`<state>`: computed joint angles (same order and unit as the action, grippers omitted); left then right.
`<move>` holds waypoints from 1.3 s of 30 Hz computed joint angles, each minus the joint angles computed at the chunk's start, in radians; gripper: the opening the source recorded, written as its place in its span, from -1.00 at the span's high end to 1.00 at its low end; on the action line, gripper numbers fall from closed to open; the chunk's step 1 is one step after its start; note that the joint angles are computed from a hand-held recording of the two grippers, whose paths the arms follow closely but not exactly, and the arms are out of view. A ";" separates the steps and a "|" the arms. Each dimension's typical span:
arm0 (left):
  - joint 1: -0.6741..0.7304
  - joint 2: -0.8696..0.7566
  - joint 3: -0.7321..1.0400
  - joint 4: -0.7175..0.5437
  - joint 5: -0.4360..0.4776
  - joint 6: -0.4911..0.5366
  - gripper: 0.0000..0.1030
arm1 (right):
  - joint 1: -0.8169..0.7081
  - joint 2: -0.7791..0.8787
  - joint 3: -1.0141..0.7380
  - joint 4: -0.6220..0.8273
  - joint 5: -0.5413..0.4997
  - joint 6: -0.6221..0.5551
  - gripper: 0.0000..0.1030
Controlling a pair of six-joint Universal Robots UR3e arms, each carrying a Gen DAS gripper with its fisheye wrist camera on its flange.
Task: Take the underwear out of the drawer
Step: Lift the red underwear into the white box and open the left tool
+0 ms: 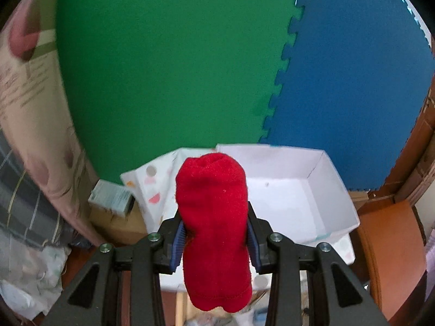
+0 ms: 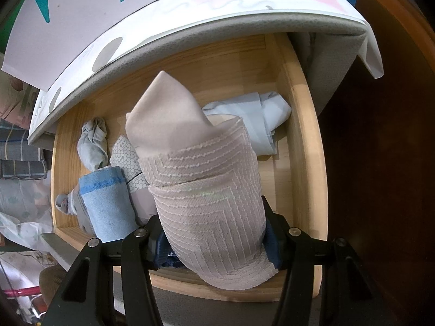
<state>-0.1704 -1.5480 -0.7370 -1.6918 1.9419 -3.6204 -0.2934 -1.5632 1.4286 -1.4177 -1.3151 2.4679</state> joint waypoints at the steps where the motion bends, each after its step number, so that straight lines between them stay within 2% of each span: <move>1: 0.011 -0.019 0.024 0.004 -0.010 0.010 0.25 | -0.001 0.001 -0.002 0.002 0.000 -0.003 -0.02; 4: 0.043 -0.118 0.124 0.023 -0.045 0.052 0.25 | -0.003 -0.002 0.002 0.002 0.003 -0.002 -0.02; 9: 0.039 -0.231 0.153 0.093 -0.073 0.101 0.25 | -0.010 0.001 0.004 0.004 0.011 -0.002 -0.02; 15: 0.047 -0.290 0.011 0.229 -0.146 0.111 0.25 | -0.017 0.006 -0.003 0.012 0.011 -0.013 -0.03; 18: 0.016 -0.311 -0.044 0.245 -0.115 0.112 0.25 | -0.020 0.011 -0.011 0.019 0.013 -0.019 -0.03; 22: 0.007 -0.255 -0.209 0.324 -0.107 0.105 0.25 | -0.030 0.019 -0.021 0.029 0.016 -0.026 -0.03; 24: 0.015 -0.243 -0.230 0.319 -0.117 0.100 0.25 | -0.031 0.025 -0.029 0.041 0.020 -0.031 -0.03; 28: -0.001 -0.215 -0.294 0.320 -0.069 0.119 0.25 | -0.028 0.023 -0.030 0.039 0.016 -0.030 -0.03; 39: 0.017 -0.110 -0.454 0.348 -0.060 0.113 0.25 | -0.017 0.018 -0.027 0.037 0.014 -0.019 -0.03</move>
